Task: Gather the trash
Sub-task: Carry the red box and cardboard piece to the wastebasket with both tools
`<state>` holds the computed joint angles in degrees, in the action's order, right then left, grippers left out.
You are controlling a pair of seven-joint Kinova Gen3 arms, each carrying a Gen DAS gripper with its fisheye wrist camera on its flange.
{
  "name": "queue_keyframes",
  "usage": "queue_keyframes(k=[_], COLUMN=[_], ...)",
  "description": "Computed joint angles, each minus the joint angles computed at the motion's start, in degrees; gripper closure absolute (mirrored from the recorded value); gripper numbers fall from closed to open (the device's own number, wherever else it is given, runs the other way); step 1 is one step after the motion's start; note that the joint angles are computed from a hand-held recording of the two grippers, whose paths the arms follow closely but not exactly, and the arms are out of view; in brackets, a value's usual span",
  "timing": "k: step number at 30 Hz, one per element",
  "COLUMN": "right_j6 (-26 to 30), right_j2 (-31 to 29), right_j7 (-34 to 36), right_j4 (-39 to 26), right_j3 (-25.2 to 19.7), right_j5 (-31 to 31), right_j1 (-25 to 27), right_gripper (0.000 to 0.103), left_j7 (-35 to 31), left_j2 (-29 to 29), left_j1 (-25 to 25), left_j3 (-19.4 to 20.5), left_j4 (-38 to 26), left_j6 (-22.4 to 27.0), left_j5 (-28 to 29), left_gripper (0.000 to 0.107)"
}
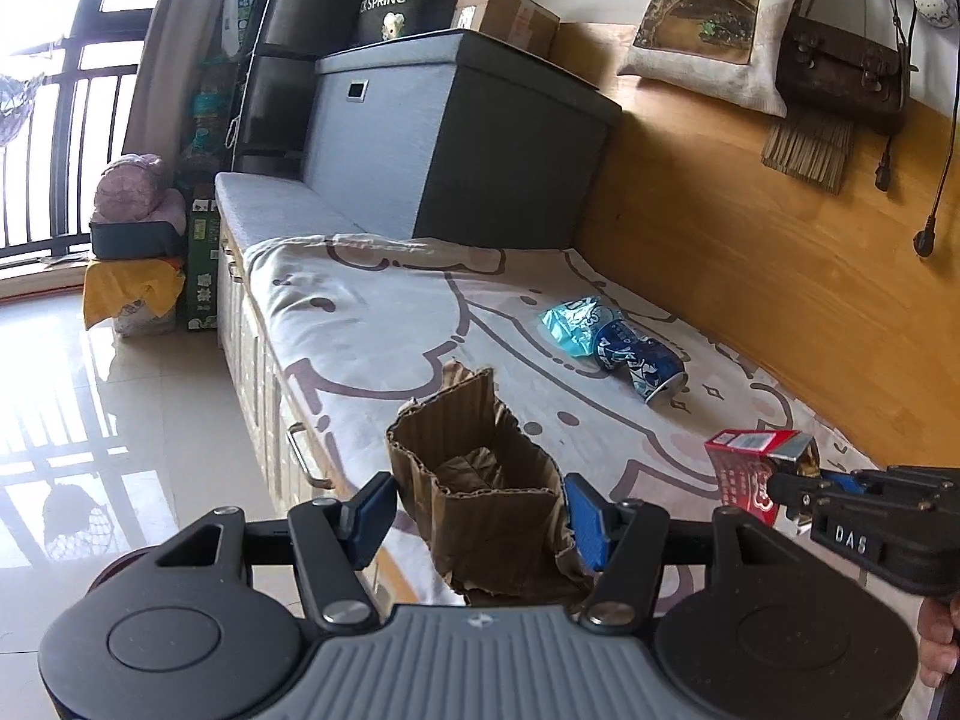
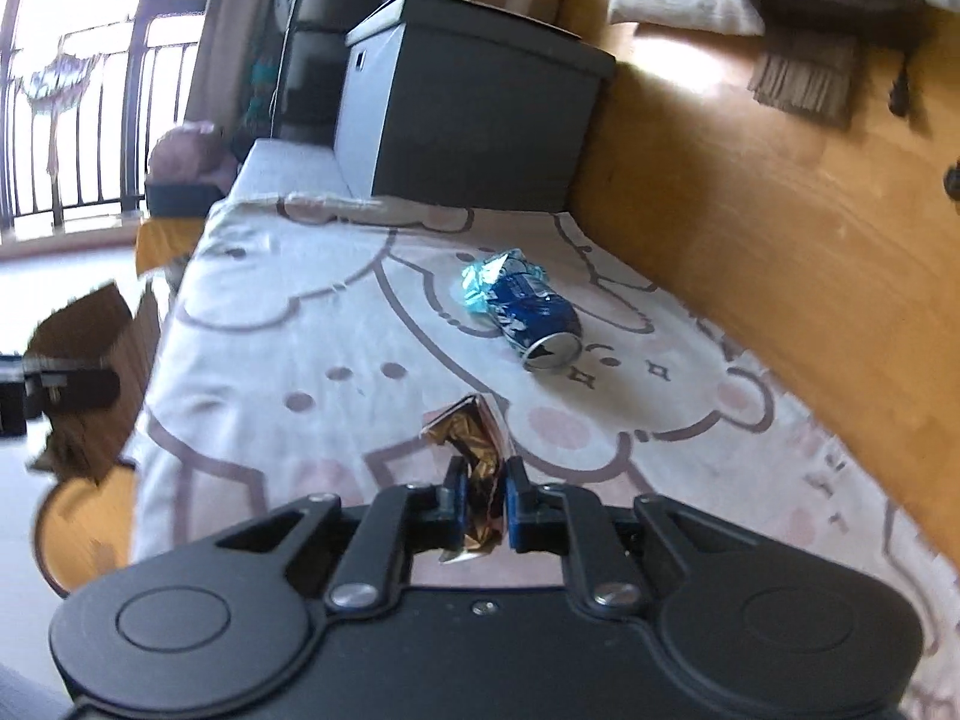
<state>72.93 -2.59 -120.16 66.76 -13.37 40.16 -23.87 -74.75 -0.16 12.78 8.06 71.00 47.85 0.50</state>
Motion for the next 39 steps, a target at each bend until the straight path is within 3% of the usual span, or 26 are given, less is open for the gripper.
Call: queue_keyframes(k=[12, 20, 39], right_j6=[-0.38, -1.24, -1.0], right_j2=[1.33, 4.78, 18.3], right_j7=[-5.95, -6.52, 1.24], right_j4=[-3.98, -7.03, -17.7], right_j3=[-0.69, -0.25, 5.74], right_j5=[-5.13, -6.82, -14.96], right_j1=[-2.24, -6.87, -18.73], right_gripper=[0.091, 0.091, 0.091], left_j7=[-0.71, -1.33, -6.12], left_j2=[-3.32, -5.39, -5.19], left_j1=[-2.53, -6.51, -15.6], left_j3=[-1.39, -3.7, -9.37], left_j4=[0.71, 2.09, 7.39], left_j6=[4.01, 6.25, 8.23], left_j5=[-0.82, 0.85, 4.07], left_gripper=[0.047, 0.047, 0.047])
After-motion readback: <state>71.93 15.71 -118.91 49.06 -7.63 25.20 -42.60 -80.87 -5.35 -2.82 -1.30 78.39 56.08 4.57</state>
